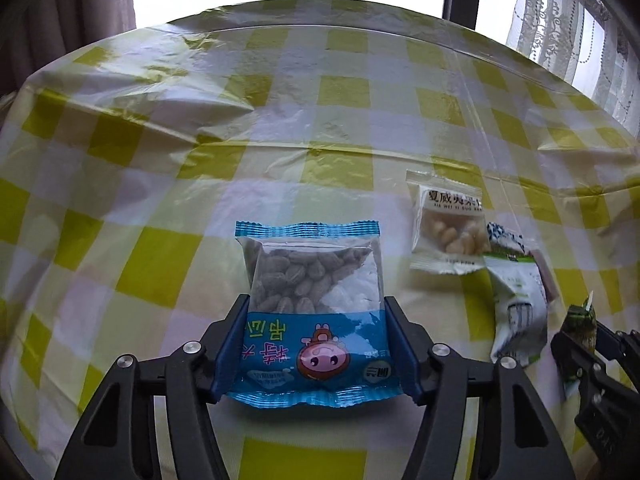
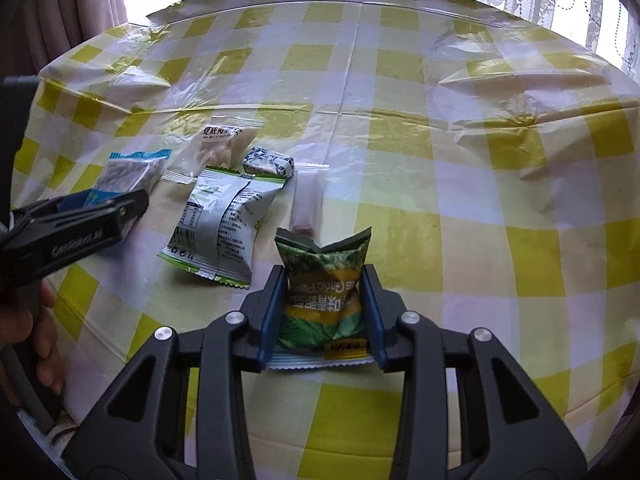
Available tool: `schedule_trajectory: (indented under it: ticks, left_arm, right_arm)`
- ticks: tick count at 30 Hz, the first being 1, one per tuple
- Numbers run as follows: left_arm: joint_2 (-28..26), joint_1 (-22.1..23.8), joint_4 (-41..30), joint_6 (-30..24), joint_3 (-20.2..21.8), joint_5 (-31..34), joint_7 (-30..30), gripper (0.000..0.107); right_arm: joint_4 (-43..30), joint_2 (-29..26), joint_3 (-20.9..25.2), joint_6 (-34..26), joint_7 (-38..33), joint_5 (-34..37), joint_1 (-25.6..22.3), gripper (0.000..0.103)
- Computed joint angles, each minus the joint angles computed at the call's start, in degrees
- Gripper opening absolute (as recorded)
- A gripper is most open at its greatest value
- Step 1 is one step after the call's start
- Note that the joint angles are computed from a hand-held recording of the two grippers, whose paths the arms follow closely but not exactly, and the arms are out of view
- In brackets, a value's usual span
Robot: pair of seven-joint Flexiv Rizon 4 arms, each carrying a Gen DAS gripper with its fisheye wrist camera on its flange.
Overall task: Organize snacks
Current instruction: 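Grasp the blue pig-print bean packet with the left tool while the right tool grasps the green pea packet, then carry both packets toward the white box and lower them inside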
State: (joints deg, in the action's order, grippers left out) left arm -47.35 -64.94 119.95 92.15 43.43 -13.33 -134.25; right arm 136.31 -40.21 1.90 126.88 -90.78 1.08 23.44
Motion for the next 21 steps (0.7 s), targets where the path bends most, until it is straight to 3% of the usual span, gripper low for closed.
schedule_trajectory:
  ticks: [3,12,21]
  left_arm:
    - [1.09,-1.83,2.95,2.32,0.01,-0.65,-1.57,0.062]
    - [4.78,-0.10,8.79,11.69,-6.63,-6.42,-0.31,0.059]
    - [5.22,-7.20,10.48,14.19,-5.80,-14.18,4.34,0.059]
  right_arm:
    - [0.43,0.11,0.71,0.43,0.47,-0.42,-0.94,0.039]
    - [3.72,1.30,4.33,3.05,5.99,-4.22,-7.37,0.038]
    - [8.62,2.57,5.89,8.94,9.48,-6.81,-11.12,0.038]
